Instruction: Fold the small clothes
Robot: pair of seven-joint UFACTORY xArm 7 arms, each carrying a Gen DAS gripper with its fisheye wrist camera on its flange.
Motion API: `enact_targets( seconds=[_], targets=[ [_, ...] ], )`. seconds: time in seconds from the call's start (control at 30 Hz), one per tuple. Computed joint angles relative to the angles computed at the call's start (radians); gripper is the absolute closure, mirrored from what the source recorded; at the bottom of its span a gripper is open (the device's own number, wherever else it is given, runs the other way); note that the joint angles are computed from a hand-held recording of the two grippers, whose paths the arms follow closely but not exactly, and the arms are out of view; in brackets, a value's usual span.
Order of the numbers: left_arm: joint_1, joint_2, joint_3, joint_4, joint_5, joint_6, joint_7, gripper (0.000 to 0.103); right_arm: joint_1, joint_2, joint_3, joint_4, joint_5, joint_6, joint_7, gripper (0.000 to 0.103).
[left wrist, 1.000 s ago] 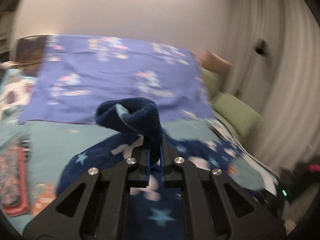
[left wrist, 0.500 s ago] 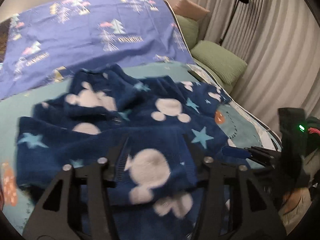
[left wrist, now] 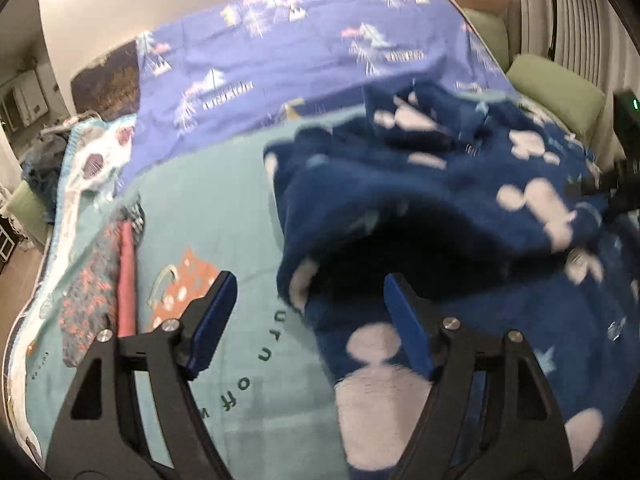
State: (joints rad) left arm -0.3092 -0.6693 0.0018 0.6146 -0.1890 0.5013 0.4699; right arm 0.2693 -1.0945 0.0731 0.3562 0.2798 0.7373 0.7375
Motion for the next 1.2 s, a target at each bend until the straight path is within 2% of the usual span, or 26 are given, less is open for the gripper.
enact_targets(
  seconds=[0.1, 0.17, 0.2, 0.27, 0.37, 0.43, 0.47, 0.6, 0.7, 0.8, 0.87, 0.97, 1.03, 1.13, 1.17, 1.2],
  targets=[
    [0.093, 0.08, -0.077, 0.021, 0.068, -0.042, -0.113, 0.027, -0.011, 0.109, 0.009, 0.048, -0.02, -0.041, -0.016, 0.025],
    [0.096, 0.116, -0.073, 0.04, 0.072, -0.05, -0.152, 0.027, -0.018, 0.162, 0.025, 0.085, -0.046, -0.045, -0.026, 0.078],
    [0.091, 0.123, -0.066, 0.044, 0.07, -0.051, -0.161, 0.027, -0.006, 0.184, 0.016, 0.105, -0.044, -0.042, -0.04, 0.094],
    [0.102, 0.118, -0.077, 0.033, 0.093, -0.07, -0.185, 0.026, -0.048, 0.158, 0.064, 0.129, -0.095, -0.052, -0.017, 0.094],
    [0.174, 0.084, -0.141, -0.003, 0.195, -0.12, -0.26, 0.026, -0.135, 0.074, 0.125, 0.179, -0.211, -0.004, 0.018, 0.094],
    [0.119, 0.069, -0.082, -0.016, 0.18, -0.118, -0.219, 0.026, -0.18, 0.01, 0.128, 0.194, -0.267, 0.05, 0.03, 0.094],
    [0.108, 0.059, -0.072, -0.023, 0.176, -0.117, -0.211, 0.026, -0.176, -0.001, 0.104, 0.194, -0.272, 0.08, 0.014, 0.094],
    [0.13, 0.044, -0.102, -0.055, 0.218, -0.152, -0.224, 0.026, -0.154, 0.005, 0.022, 0.123, -0.226, 0.13, -0.019, 0.093],
    [0.119, 0.027, -0.095, -0.064, 0.223, -0.144, -0.225, 0.026, -0.163, 0.006, -0.001, 0.044, -0.191, 0.125, -0.017, 0.09],
    [0.122, 0.007, -0.085, -0.058, 0.23, -0.114, -0.217, 0.026, -0.173, -0.051, -0.006, 0.002, -0.165, 0.09, 0.002, 0.084],
    [0.119, -0.017, -0.066, -0.052, 0.226, -0.083, -0.203, 0.026, -0.205, -0.076, 0.017, 0.023, -0.193, 0.138, 0.015, 0.079],
    [0.04, -0.061, 0.018, -0.03, 0.138, -0.026, -0.146, 0.026, -0.237, -0.116, 0.091, 0.092, -0.279, 0.248, 0.016, 0.077],
    [-0.015, -0.076, 0.056, -0.009, 0.064, -0.011, -0.113, 0.026, -0.201, -0.15, 0.098, 0.106, -0.273, 0.255, 0.008, 0.077],
    [-0.121, -0.038, 0.095, 0.042, -0.054, -0.008, -0.048, 0.026, -0.085, -0.175, 0.054, 0.082, -0.185, 0.166, -0.036, 0.082],
    [-0.144, -0.014, 0.095, 0.056, -0.082, -0.011, -0.027, 0.026, -0.026, -0.162, 0.03, 0.066, -0.137, 0.122, -0.066, 0.082],
    [-0.159, 0.013, 0.09, 0.066, -0.103, -0.017, -0.008, 0.026, -0.001, -0.146, 0.025, 0.06, -0.114, 0.112, -0.081, 0.082]
  ],
)
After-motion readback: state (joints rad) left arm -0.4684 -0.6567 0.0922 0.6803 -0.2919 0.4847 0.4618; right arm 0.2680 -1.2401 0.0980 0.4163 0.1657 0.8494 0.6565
